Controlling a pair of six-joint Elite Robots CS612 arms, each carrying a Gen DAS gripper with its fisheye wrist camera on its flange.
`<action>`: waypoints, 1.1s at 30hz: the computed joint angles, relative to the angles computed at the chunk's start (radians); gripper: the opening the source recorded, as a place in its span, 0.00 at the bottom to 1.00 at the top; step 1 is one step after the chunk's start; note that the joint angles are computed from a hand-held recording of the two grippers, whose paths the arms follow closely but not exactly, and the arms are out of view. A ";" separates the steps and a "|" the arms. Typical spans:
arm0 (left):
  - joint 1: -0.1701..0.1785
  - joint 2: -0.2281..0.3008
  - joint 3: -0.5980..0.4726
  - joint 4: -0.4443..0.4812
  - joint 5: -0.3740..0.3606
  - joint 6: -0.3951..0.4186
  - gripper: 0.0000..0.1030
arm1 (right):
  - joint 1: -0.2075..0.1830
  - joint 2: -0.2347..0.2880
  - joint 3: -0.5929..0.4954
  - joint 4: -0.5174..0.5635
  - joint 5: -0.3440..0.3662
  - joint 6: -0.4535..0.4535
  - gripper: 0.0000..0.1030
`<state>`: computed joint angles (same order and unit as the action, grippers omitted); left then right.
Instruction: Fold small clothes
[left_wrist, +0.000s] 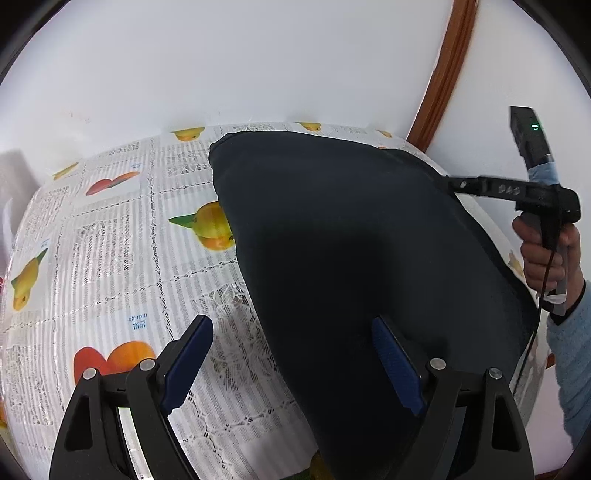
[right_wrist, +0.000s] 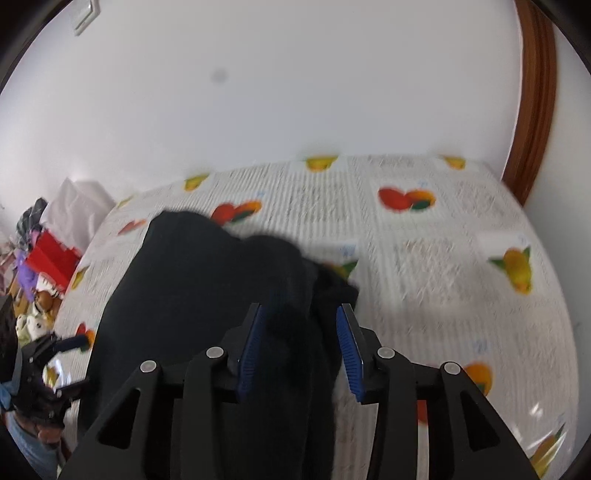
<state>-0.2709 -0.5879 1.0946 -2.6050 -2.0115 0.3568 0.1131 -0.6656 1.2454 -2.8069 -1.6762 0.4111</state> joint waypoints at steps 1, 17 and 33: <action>-0.003 -0.003 0.009 -0.016 0.013 -0.002 0.85 | 0.003 0.009 -0.013 0.034 -0.004 -0.004 0.38; 0.001 -0.078 0.134 -0.077 0.039 0.006 0.83 | 0.022 -0.106 0.207 -0.169 -0.108 0.106 0.45; 0.000 -0.108 0.209 -0.059 0.041 -0.020 0.86 | 0.040 -0.103 0.341 -0.457 -0.022 0.209 0.03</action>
<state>-0.2713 -0.6962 1.3037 -2.6638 -1.9709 0.3369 0.1527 -0.7685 1.5866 -3.2637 -1.6978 0.6200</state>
